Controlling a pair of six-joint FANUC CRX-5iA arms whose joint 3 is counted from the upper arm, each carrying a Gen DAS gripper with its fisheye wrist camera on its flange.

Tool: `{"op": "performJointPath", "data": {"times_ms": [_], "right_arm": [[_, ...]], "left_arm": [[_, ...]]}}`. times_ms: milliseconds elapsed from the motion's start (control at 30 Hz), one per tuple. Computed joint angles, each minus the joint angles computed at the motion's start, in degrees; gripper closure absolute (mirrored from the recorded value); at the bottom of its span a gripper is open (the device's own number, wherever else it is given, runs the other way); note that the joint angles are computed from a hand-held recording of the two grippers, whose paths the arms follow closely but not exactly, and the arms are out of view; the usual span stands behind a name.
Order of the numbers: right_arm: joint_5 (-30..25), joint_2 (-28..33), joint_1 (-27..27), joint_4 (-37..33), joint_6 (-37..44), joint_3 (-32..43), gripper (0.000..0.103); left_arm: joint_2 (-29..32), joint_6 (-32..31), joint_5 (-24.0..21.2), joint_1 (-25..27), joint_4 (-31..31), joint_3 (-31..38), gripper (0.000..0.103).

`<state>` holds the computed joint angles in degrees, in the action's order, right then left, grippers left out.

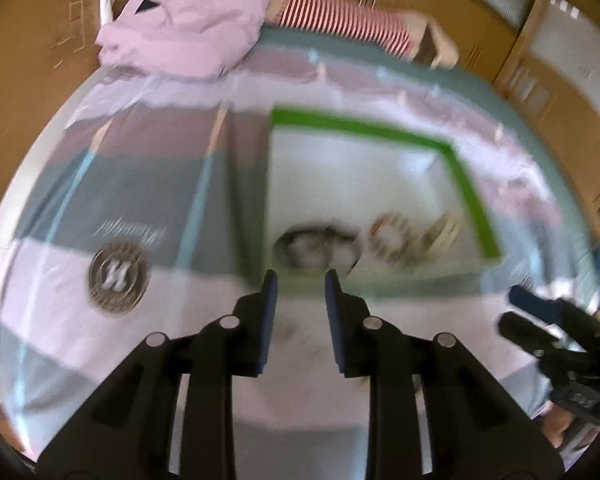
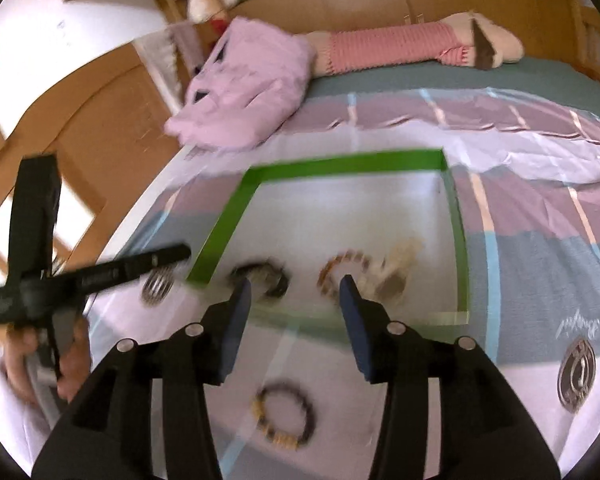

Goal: Organize jewelry

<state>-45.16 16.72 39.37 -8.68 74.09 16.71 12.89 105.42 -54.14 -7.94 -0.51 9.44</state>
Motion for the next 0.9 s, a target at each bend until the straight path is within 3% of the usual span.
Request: {"op": "performJointPath", "data": {"times_ms": [100, 200, 367, 467, 700, 900], "right_arm": [[-4.0, -0.79, 1.47, 2.23, 1.26, -2.25, 0.056], [-6.31, -0.31, 2.76, 7.36, -1.35, -5.24, 0.059], [-11.21, 1.79, 0.83, -3.19, 6.78, -1.63, 0.062], [-13.8, 3.43, 2.32, -3.54, 8.96, 0.29, 0.062], [-11.68, 2.94, 2.8, -0.73, 5.47, -0.22, 0.062], [-17.12, 5.38, 2.99, 8.26, -1.0, 0.42, 0.062]], "left_arm": [[2.04, 2.11, -4.67, -0.35, -1.33, 0.28, 0.079], [4.79, 3.02, -6.33, -1.2, -1.6, 1.76, 0.079], [8.29, -0.98, -6.31, -2.19, 3.05, 1.89, 0.072], [9.43, 0.79, -6.4, -2.16, 2.55, 2.1, 0.072], [9.73, 0.71, -6.02, -1.41, 3.6, 2.13, 0.072], [11.32, 2.17, -8.44, -3.26, -0.54, 5.27, 0.072]]}}
